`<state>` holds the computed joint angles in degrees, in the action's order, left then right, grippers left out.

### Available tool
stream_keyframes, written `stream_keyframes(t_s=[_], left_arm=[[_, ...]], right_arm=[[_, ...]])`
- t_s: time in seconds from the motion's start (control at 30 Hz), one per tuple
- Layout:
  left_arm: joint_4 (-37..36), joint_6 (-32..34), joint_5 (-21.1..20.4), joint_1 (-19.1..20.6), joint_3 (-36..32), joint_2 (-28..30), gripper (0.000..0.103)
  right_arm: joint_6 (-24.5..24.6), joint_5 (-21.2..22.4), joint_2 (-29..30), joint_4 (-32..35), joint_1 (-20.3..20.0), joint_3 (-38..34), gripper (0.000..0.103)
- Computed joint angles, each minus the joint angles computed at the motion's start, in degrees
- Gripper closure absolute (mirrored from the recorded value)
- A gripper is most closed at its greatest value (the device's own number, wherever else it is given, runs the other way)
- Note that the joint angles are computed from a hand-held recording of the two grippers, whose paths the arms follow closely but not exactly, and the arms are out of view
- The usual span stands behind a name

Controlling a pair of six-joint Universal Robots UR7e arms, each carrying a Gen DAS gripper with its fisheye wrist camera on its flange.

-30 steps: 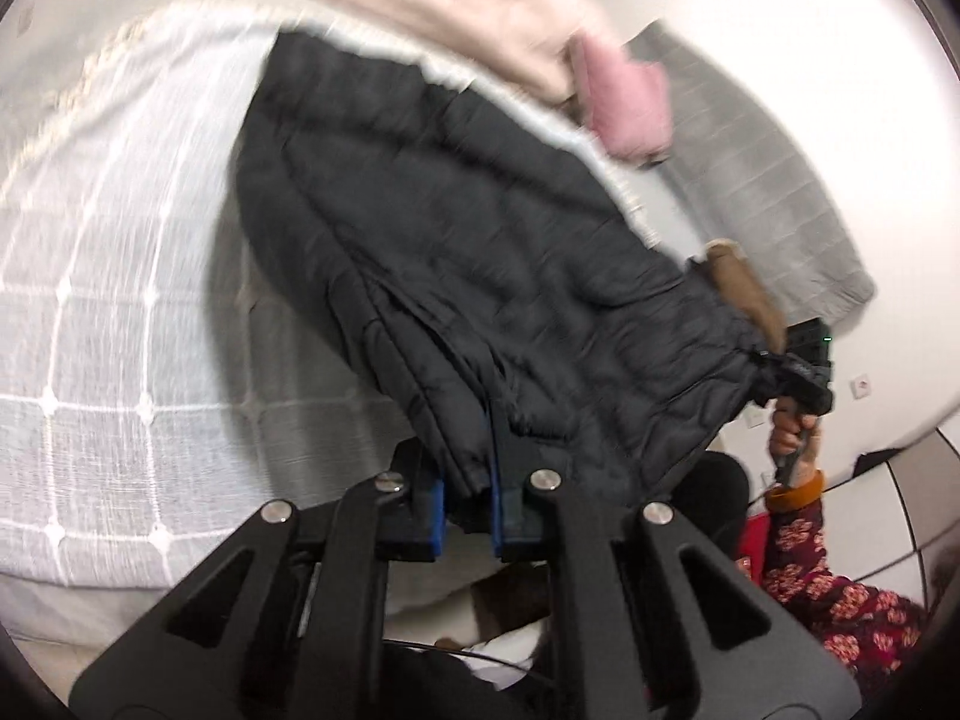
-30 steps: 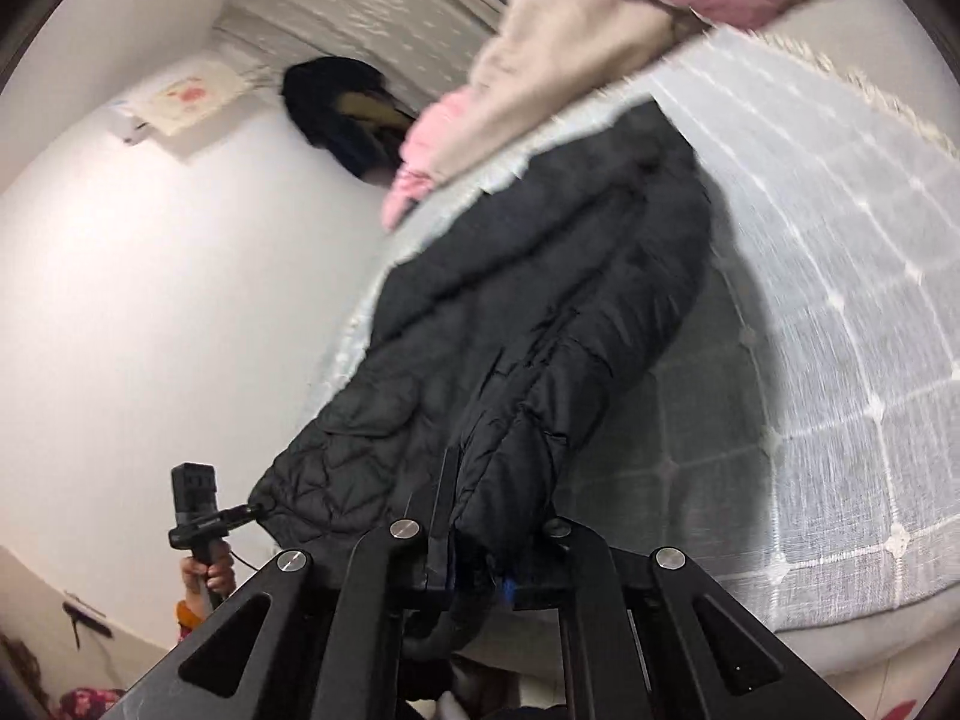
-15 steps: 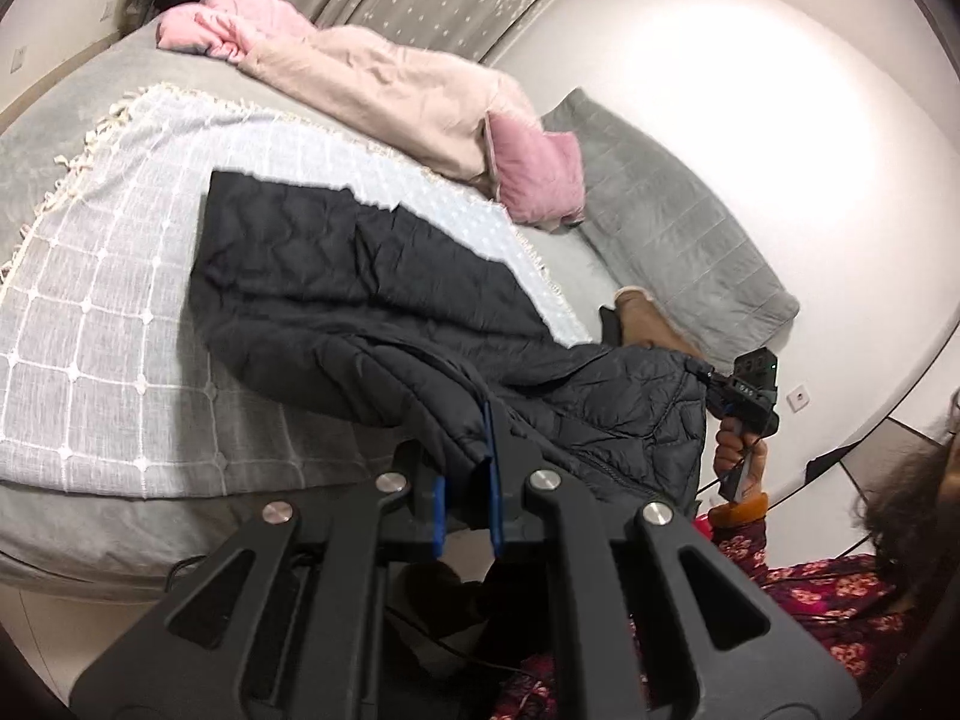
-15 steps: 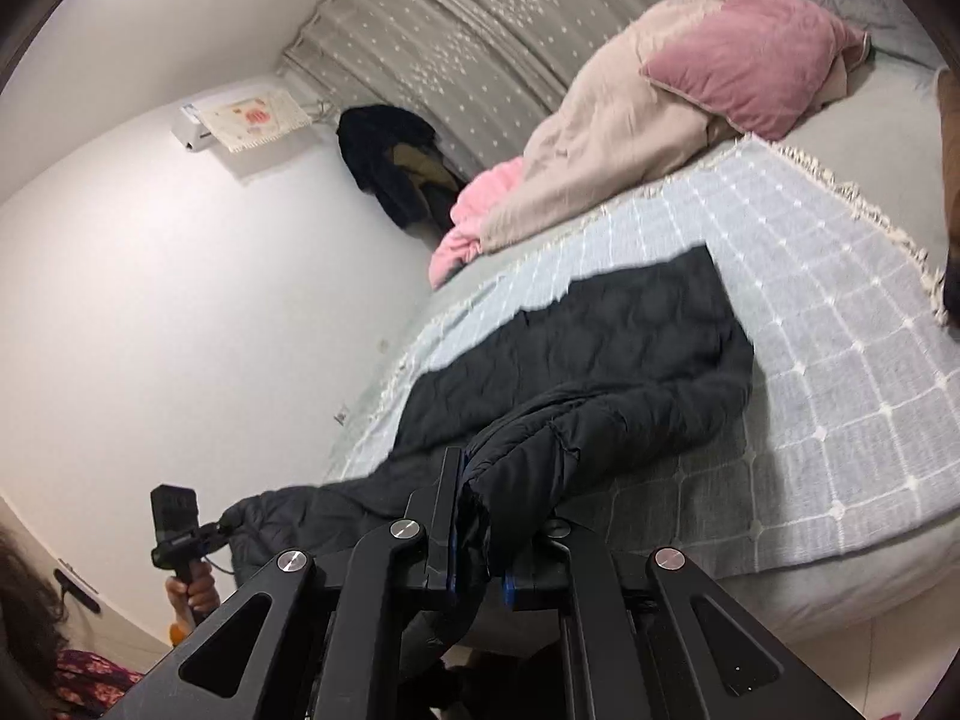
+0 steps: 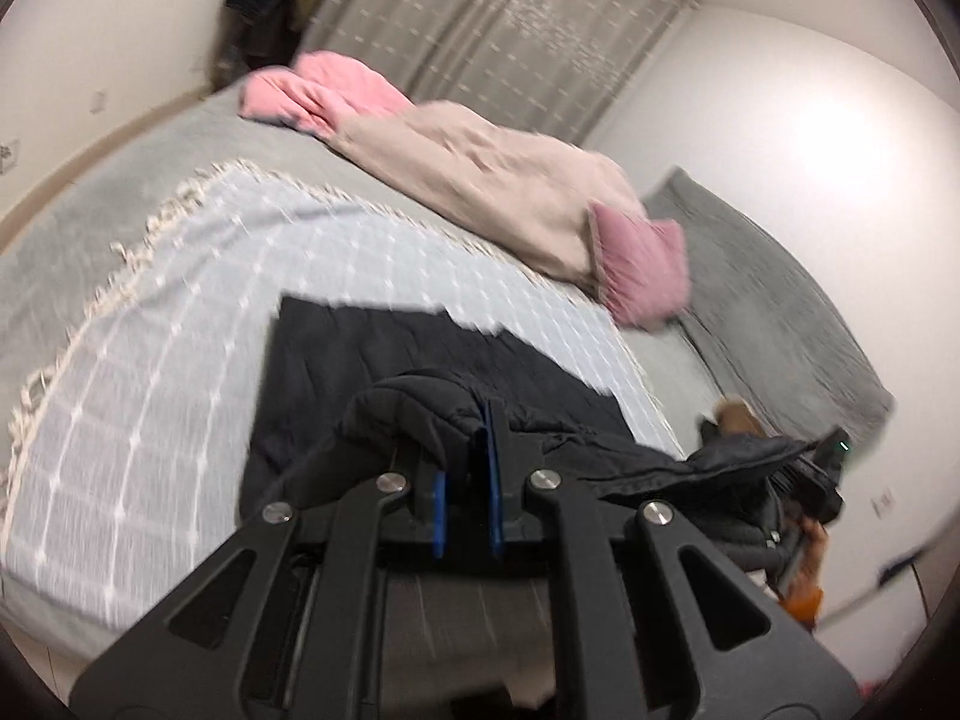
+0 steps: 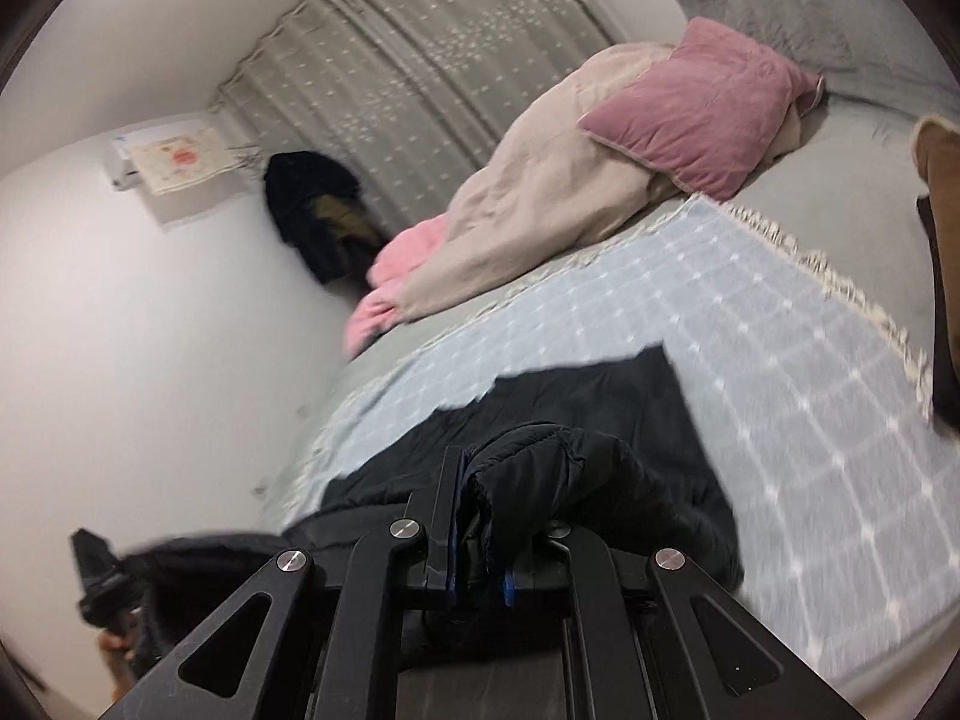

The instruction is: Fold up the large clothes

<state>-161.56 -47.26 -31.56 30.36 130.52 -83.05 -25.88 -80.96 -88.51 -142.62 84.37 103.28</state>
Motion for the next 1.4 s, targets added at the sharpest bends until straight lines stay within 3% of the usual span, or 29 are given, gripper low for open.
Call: stream_keyframes(t_s=[0.1, 0.2, 0.33, 0.47, 0.6, 0.77, 0.83, 0.9, 0.97, 1.0, 1.13, 1.23, 1.3, 1.4], left_arm=[[-4.89, 4.51, 2.83, 4.67, -4.77, 5.40, 0.091], [-10.41, 6.88, 2.79, 10.17, -8.77, 10.07, 0.091], [-14.86, 8.67, 2.86, 16.41, -12.83, 16.23, 0.091], [-19.57, 12.22, 2.47, 21.47, -15.75, 22.30, 0.090], [-19.76, 13.06, -0.65, 25.75, -18.48, 25.68, 0.088], [-9.35, 9.47, 2.28, 24.24, -20.22, 25.60, 0.072], [-8.78, 9.73, 4.65, 22.32, -19.38, 24.94, 0.052], [-9.03, 9.69, 6.90, 20.00, -17.94, 24.04, 0.033], [-5.86, 8.98, 6.76, 17.90, -16.50, 22.16, 0.030], [-4.29, 9.11, 6.09, 17.32, -16.29, 21.53, 0.030], [7.47, 12.68, -1.62, 16.73, -17.60, 19.52, 0.018], [14.11, 16.15, -5.90, 17.24, -18.90, 20.77, 0.018], [18.10, 16.81, -6.09, 17.70, -20.52, 22.81, 0.018], [20.54, 17.07, -6.43, 18.97, -22.81, 25.78, 0.018]], right_arm=[[2.16, -4.68, 5.88, -7.88, 2.82, -2.24, 0.094], [4.16, -9.04, 12.42, -13.60, 4.64, -5.39, 0.094], [5.82, -12.68, 19.65, -15.41, 5.15, -9.69, 0.094], [4.27, -17.34, 25.10, -17.96, 4.58, -11.40, 0.092], [2.37, -23.77, 30.02, -17.57, 4.00, -14.11, 0.089], [0.87, -28.23, 32.43, -16.13, 4.52, -16.16, 0.081], [0.25, -28.05, 30.92, -14.67, 5.04, -15.52, 0.074], [-0.04, -25.72, 28.34, -12.51, 5.17, -14.13, 0.052], [-1.22, -24.13, 25.47, -12.52, 5.64, -11.59, 0.035], [-2.56, -24.00, 24.18, -12.85, 5.99, -10.33, 0.032], [-10.35, -23.74, 20.33, -9.61, 7.55, -6.83, 0.031], [-13.02, -25.12, 20.50, -4.42, 8.45, -6.67, 0.030], [-15.39, -29.99, 22.38, -0.95, 9.58, -6.70, 0.030], [-16.61, -38.76, 26.27, -1.59, 11.35, -6.30, 0.030]])
